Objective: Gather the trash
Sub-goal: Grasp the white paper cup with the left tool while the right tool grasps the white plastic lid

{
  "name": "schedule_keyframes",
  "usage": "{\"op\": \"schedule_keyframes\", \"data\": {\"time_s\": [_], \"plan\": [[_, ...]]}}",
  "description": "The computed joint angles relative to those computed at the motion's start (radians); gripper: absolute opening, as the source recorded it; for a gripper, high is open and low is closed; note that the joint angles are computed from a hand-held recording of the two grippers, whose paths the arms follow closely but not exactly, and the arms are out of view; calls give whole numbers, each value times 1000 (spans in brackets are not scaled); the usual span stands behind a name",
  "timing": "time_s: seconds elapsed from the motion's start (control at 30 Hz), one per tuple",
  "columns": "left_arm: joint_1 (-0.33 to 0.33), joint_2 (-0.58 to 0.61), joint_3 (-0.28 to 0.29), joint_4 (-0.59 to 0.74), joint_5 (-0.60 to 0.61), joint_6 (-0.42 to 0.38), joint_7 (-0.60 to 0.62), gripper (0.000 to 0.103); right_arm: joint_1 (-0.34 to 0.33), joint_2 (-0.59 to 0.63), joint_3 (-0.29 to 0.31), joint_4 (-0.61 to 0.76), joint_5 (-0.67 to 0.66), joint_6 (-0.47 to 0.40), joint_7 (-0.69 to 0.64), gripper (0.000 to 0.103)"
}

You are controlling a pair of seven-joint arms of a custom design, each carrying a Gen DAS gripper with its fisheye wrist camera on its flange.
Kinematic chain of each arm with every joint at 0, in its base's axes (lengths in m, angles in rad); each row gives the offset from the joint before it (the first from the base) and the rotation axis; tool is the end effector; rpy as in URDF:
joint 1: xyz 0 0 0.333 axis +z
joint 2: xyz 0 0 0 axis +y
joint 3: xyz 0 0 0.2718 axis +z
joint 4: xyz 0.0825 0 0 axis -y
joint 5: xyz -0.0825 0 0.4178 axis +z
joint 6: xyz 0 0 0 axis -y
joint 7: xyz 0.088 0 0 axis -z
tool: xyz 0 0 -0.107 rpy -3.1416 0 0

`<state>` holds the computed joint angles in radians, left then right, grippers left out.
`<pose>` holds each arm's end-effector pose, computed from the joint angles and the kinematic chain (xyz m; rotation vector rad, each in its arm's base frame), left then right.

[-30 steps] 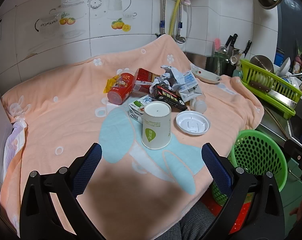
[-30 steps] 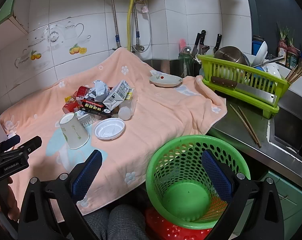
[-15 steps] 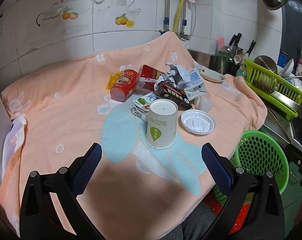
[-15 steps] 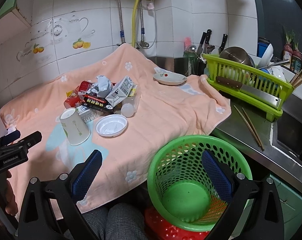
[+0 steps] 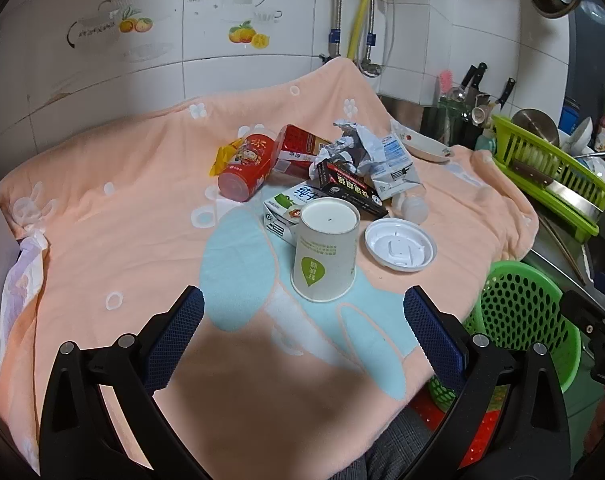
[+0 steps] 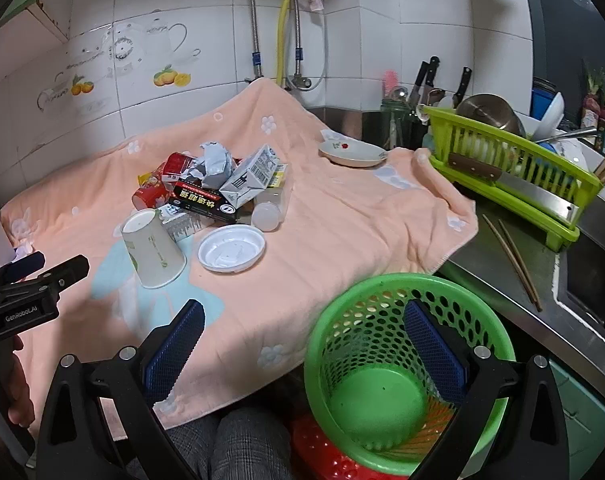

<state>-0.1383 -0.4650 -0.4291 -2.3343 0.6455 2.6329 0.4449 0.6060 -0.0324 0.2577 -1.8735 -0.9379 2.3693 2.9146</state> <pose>0.4231 -0.3051 0.5224 -1.7176 1.6072 -0.8693 0.4150 0.4737 0.5312 -1.6732 1.5986 -0.7804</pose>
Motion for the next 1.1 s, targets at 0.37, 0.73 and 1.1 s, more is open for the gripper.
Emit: {"op": "schedule_keyframes", "data": {"time_s": [0.37, 0.73, 1.1], "plan": [[0, 78, 36, 58, -17, -4, 46, 98, 18, 149, -55, 148, 71, 62, -148, 97], [-6, 128, 83, 92, -40, 11, 107, 98, 50, 339, -125, 338, 254, 130, -381, 97], [-35, 209, 138, 130, -184, 75, 282, 98, 70, 619, -170, 676, 529, 77, -715, 97]]}}
